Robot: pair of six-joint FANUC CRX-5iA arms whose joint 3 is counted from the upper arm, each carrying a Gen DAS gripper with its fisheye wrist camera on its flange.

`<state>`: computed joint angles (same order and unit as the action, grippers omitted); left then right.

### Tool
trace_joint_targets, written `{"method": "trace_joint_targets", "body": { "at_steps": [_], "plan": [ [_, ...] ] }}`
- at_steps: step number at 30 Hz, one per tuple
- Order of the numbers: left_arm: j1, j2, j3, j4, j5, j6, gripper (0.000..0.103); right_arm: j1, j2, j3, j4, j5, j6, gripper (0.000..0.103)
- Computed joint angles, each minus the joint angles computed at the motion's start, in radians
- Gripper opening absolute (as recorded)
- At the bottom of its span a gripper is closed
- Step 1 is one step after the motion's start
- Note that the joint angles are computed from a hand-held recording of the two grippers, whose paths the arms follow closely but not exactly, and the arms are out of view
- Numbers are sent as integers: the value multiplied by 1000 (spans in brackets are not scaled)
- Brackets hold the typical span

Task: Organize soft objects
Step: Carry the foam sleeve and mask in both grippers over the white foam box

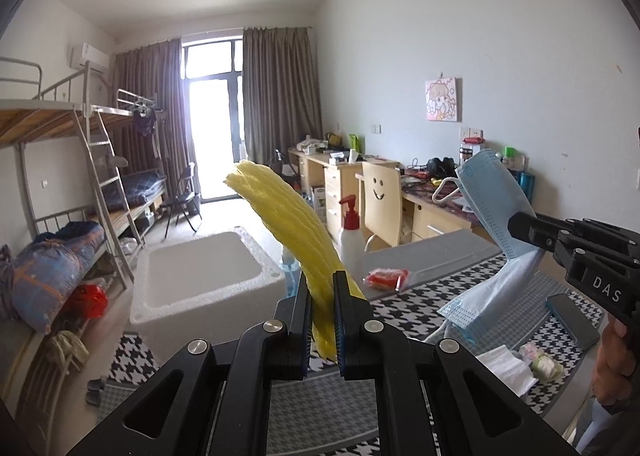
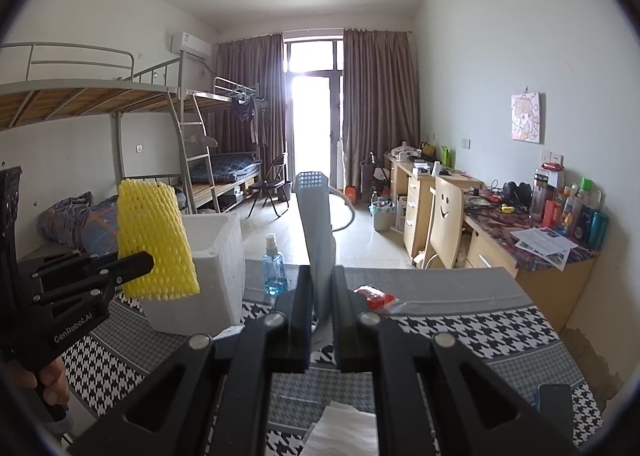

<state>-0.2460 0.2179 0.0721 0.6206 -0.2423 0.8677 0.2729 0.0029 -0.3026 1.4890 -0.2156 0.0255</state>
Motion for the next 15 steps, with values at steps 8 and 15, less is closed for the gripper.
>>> {"method": "trace_joint_targets", "body": {
  "at_steps": [8, 15],
  "plan": [
    [24, 38, 82, -80, -55, 79, 10, 36, 38, 69, -90, -48, 114, 11],
    [41, 62, 145, -156, -65, 153, 10, 51, 67, 118, -178, -44, 191, 11]
  ]
}}
